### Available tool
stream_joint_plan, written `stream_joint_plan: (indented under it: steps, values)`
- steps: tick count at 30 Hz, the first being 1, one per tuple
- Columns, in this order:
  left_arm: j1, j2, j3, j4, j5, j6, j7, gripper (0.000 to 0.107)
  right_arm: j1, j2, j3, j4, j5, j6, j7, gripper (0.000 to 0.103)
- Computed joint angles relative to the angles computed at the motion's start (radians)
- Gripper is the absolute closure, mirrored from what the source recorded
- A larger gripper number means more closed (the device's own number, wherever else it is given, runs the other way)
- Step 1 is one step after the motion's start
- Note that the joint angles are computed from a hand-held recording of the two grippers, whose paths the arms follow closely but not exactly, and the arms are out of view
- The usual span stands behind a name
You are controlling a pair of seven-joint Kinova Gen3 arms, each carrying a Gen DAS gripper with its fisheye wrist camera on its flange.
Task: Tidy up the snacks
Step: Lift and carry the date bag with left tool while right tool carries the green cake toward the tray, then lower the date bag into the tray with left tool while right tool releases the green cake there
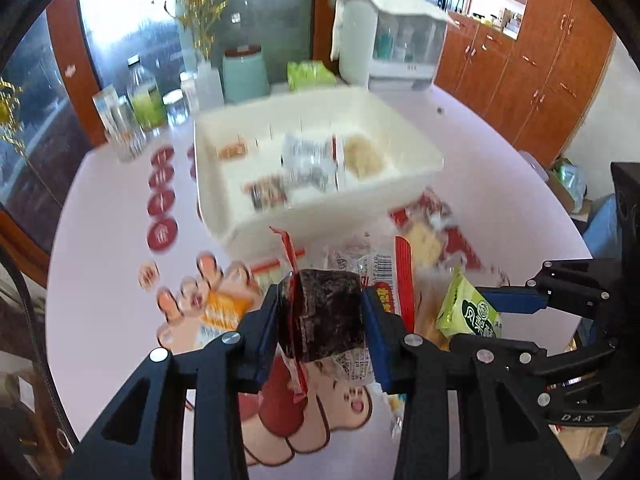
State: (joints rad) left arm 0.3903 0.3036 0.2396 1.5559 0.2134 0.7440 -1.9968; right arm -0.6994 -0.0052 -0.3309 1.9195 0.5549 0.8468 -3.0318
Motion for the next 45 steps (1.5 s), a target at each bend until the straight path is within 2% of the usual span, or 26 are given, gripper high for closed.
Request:
stream_joint_plan:
  steps: [9, 17, 24, 29, 41, 43, 45]
  values:
    - [0.116, 0.069, -0.044, -0.214, -0.144, 0.025, 0.193, 0.070, 0.109, -0.024, 0.063, -0.132, -0.009, 0.119, 0.190, 0.066]
    - [0.222, 0.210, -0.105, -0.471, -0.285, 0.101, 0.361, 0.070, 0.234, -0.015, 0.129, -0.238, 0.000, 0.154, 0.311, 0.066]
    - [0.293, 0.351, -0.163, -0.692, -0.367, 0.209, 0.490, 0.070, 0.335, 0.036, 0.199, -0.288, -0.078, 0.090, 0.417, 0.066]
    - [0.314, 0.438, -0.189, -0.817, -0.390, 0.280, 0.544, 0.069, 0.368, 0.093, 0.232, -0.302, -0.143, 0.056, 0.470, 0.066]
    - [0.340, 0.597, -0.226, -1.046, -0.408, 0.436, 0.559, 0.069, 0.395, 0.192, 0.285, -0.324, -0.246, 0.015, 0.545, 0.065]
    - [0.340, 0.608, -0.227, -1.063, -0.406, 0.446, 0.551, 0.062, 0.391, 0.203, 0.292, -0.329, -0.246, 0.016, 0.541, 0.065]
    - [0.343, 0.610, -0.235, -1.059, -0.407, 0.443, 0.552, 0.026, 0.384, 0.211, 0.298, -0.332, -0.242, 0.017, 0.533, 0.065]
